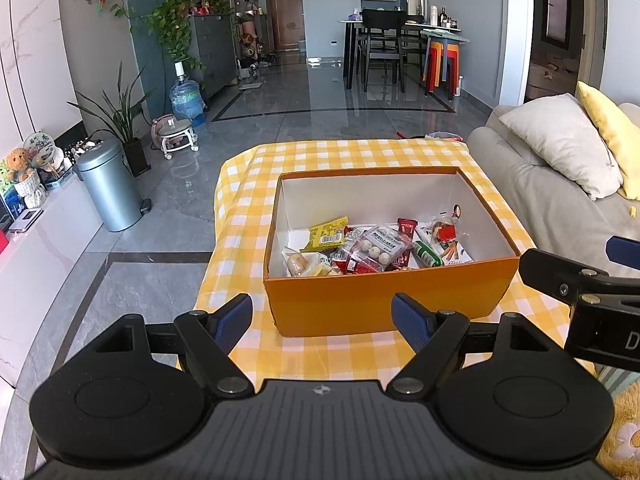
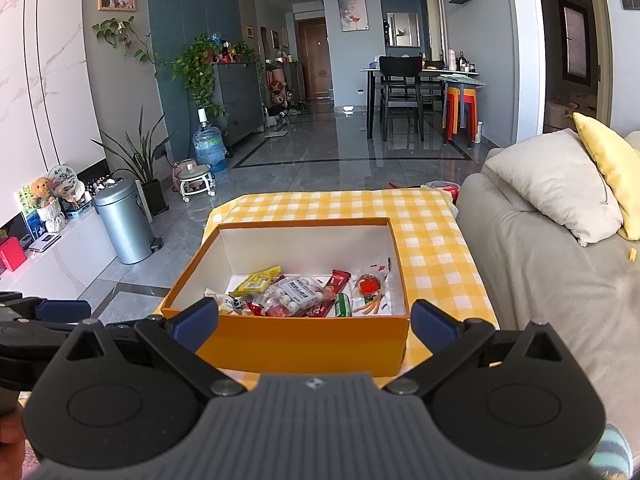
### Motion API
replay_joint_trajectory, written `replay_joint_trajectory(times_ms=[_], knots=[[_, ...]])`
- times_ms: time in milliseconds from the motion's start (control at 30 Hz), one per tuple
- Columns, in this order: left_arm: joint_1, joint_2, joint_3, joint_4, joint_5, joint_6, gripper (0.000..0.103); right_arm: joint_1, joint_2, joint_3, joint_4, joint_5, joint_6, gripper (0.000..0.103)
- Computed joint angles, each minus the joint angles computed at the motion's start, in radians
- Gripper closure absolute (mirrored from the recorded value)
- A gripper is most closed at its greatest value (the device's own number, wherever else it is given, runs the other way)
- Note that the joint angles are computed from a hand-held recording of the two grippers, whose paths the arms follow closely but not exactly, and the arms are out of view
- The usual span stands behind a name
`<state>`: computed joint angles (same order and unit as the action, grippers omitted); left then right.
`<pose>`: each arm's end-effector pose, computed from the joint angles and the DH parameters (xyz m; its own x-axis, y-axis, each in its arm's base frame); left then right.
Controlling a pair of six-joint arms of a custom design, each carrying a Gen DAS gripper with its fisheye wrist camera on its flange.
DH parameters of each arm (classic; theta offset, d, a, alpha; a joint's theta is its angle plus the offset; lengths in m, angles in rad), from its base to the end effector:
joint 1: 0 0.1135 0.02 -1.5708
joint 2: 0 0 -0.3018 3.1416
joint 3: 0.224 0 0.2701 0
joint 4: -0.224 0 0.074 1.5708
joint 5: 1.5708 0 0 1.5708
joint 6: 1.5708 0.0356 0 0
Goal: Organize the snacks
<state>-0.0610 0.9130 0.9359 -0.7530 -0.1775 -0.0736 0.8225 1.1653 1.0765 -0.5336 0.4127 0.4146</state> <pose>0.1787 -0.0046 0.3456 -0.6587 -0.0323 -0.7518 -0.1201 0.9908 0.0627 0.1841 0.1773 0.3651 -0.5442 -0.0438 -0.8378 -0.2517 0.9612 0.1133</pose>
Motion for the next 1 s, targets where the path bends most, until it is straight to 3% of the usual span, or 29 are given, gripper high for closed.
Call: replay_joint_trajectory(times_ms=[1000], knots=[[-0.003,-0.003,0.0,-0.001,0.0,0.001,0.01,0.021,0.007,0.0,-0.007,0.02,0.006,0.004]])
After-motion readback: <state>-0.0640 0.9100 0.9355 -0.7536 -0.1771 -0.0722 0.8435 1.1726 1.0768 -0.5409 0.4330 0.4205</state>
